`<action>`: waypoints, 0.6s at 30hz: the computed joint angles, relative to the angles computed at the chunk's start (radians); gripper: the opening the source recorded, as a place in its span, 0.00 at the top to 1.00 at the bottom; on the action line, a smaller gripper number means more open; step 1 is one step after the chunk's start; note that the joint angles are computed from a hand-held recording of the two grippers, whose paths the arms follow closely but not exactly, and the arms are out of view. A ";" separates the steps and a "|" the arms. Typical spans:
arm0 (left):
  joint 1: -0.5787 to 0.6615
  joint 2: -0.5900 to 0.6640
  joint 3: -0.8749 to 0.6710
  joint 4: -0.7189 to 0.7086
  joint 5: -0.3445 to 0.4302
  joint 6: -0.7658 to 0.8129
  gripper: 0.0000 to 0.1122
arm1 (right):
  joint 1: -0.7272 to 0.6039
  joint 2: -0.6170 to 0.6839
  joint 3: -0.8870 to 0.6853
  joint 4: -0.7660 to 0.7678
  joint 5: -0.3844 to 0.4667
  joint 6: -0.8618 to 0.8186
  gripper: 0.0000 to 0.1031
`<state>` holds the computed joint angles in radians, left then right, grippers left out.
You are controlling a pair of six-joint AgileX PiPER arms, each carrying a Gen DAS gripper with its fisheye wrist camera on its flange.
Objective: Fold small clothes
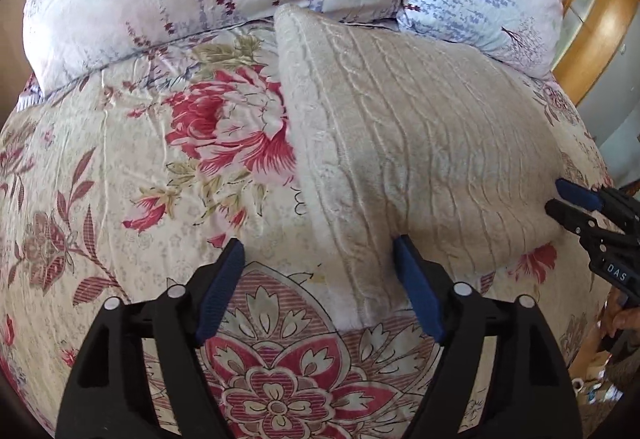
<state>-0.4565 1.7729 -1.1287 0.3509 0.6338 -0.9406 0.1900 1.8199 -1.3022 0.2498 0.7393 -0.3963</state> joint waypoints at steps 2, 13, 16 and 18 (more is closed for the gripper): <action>-0.009 -0.032 0.023 0.023 -0.008 -0.057 0.31 | -0.004 -0.025 0.001 0.016 0.011 0.031 0.60; -0.273 -0.093 0.059 0.371 0.218 -0.527 0.12 | 0.092 -0.223 0.185 -0.387 -0.093 0.563 0.05; -0.284 -0.064 0.030 0.328 0.243 -0.509 0.11 | 0.083 -0.202 0.176 -0.325 -0.059 0.541 0.05; -0.286 -0.049 0.018 0.298 0.249 -0.506 0.10 | 0.092 -0.190 0.175 -0.328 -0.040 0.557 0.05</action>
